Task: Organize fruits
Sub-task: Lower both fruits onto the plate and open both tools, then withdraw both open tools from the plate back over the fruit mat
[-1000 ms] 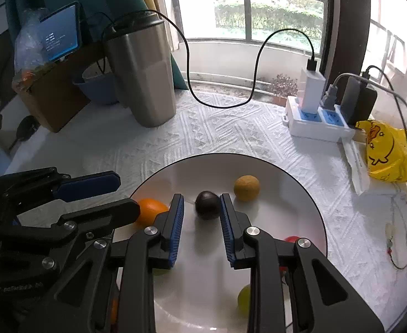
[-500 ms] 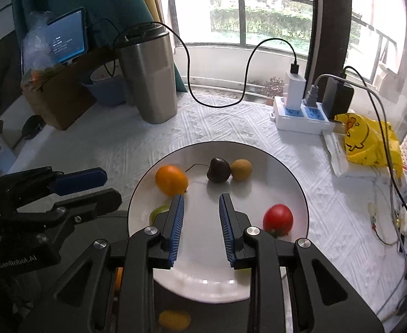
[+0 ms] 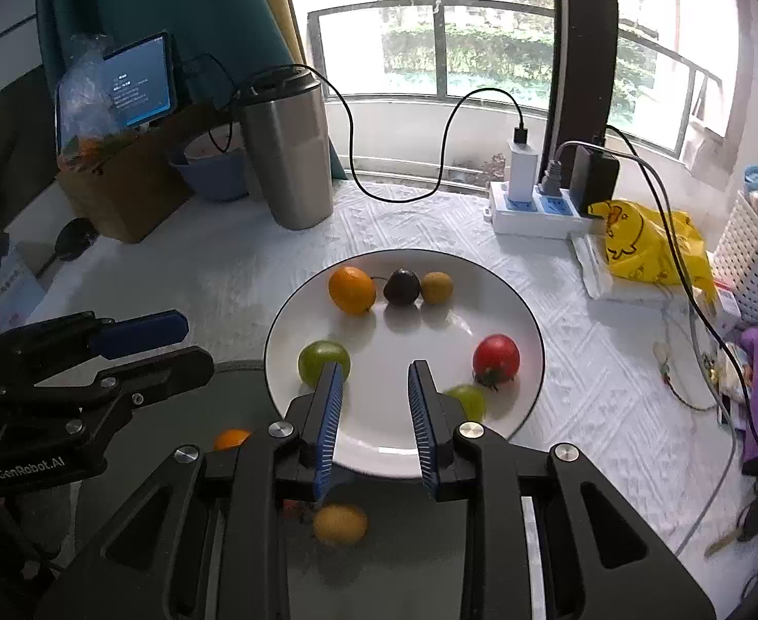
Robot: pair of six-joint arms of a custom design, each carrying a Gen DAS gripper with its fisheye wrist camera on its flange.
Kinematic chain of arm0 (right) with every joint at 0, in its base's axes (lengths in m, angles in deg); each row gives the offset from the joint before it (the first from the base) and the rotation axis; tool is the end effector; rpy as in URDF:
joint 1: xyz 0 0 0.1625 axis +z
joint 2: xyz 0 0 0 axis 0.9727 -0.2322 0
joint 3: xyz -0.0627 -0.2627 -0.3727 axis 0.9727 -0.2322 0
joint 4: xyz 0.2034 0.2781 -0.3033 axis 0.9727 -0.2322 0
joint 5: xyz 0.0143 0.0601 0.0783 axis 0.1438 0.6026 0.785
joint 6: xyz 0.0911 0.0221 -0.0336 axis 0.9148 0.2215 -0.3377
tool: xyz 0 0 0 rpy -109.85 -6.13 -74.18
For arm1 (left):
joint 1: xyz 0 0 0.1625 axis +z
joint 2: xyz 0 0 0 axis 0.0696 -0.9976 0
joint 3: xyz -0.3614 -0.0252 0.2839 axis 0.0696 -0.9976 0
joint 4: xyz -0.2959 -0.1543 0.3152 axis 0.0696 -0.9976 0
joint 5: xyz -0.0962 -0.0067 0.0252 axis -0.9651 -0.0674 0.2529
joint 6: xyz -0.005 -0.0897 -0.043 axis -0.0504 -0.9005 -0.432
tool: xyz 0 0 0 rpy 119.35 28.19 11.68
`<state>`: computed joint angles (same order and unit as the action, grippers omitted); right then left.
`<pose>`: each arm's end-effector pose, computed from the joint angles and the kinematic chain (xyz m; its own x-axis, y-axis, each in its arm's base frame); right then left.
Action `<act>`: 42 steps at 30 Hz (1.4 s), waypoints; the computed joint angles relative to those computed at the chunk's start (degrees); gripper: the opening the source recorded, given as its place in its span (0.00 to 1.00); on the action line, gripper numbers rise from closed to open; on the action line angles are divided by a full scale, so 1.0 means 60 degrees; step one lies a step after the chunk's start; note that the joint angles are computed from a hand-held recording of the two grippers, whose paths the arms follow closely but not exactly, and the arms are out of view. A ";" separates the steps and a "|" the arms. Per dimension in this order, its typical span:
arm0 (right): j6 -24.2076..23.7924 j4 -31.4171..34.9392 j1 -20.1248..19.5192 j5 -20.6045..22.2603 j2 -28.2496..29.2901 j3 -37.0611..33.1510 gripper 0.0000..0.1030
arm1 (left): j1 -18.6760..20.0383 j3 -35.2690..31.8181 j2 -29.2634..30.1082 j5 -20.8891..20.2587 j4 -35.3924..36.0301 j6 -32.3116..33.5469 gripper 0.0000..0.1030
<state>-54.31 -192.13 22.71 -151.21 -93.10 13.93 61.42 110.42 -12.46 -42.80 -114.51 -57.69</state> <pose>0.2026 -0.7051 0.0792 -0.7589 -0.2118 0.6158 -0.5321 0.7468 -0.3989 -0.1363 -0.7028 0.1432 -0.7823 0.4407 -0.4403 0.6114 0.6786 -0.4071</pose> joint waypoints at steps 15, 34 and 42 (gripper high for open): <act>0.0258 -0.0560 -0.0221 0.0296 -0.0434 0.1083 0.27 | -0.0244 0.0915 -0.0165 0.0167 -0.0121 -0.0247 0.42; 0.0467 -0.0476 -0.0550 0.0888 -0.0555 0.1620 0.29 | -0.0343 0.1273 0.0008 0.0568 0.0315 -0.0228 0.42; 0.0408 -0.0081 -0.0627 0.1164 -0.0541 0.1559 0.34 | -0.0431 0.1158 0.0261 0.1149 0.0311 -0.0165 0.42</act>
<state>-51.87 -192.62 18.95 -144.22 -96.34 23.28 58.84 117.37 -10.89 -35.90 -112.64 -58.68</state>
